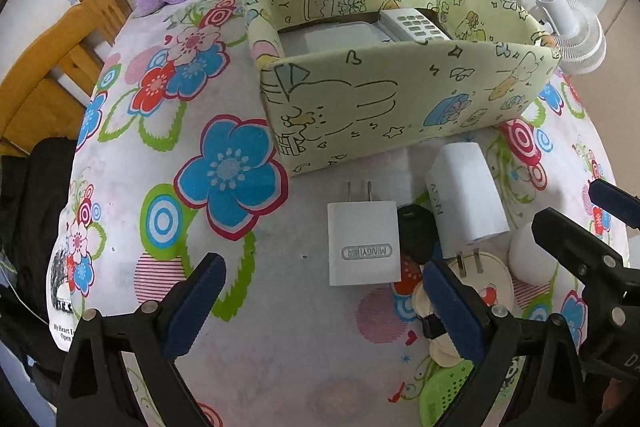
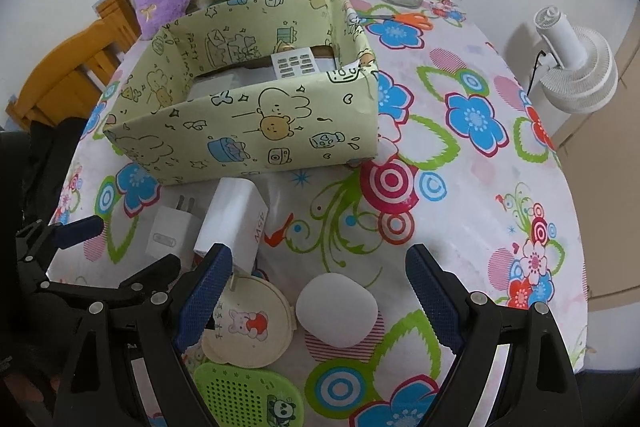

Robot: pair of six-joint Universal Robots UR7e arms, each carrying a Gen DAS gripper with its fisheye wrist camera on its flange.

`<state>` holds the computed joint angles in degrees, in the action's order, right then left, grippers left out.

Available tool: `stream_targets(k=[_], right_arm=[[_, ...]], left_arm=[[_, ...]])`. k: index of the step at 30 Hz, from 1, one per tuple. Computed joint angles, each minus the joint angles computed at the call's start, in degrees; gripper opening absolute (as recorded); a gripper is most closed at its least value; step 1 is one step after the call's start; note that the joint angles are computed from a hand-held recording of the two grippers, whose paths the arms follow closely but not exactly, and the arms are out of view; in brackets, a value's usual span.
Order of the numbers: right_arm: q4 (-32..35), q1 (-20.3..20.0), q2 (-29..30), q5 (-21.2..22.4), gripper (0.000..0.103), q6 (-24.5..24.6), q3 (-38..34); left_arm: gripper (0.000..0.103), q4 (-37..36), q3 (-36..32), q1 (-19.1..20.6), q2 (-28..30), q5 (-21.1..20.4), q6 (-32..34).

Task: Organize rigid objects
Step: 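Move left gripper to the MINGYIBAO charger while right gripper approaches the taller white charger, then close left gripper on the MINGYIBAO charger while right gripper grasps the taller white charger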

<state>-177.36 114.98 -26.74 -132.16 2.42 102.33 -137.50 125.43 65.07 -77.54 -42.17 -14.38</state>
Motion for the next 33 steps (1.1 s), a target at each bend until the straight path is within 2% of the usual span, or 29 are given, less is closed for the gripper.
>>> stream_targets(k=[3, 5, 8, 24, 28, 33], right_arm=[[0.6, -0.3, 0.4, 0.4, 0.09, 0.3, -0.5], [1.0, -0.4, 0.6, 0.6, 0.09, 0.3, -0.9], [1.4, -0.5, 1.0, 1.1, 0.09, 0.4, -1.4], [4.8, -0.6, 2.7, 1.8, 0.091, -0.3, -5.1], [6.0, -0.6, 3.3, 1.8, 0.091, -0.4, -6.3], [7.4, -0.5, 4.3, 1.6, 0.091, -0.5, -7.6]], left_arm=[[0.096, -0.4, -0.1, 0.2, 0.7, 0.1, 0.4], [0.087, -0.2, -0.3, 0.3, 1.0, -0.2, 0.4], [0.08, -0.5, -0.5, 0.7, 1.4, -0.7, 0.7], [0.06, -0.4, -2.8, 2.6, 3.4, -3.9, 1.1], [0.047, -0.3, -3.2, 2.8, 4.2, -3.1, 1.4], [0.04, -1.1, -2.5, 2.4, 4.2, -2.5, 1.6]])
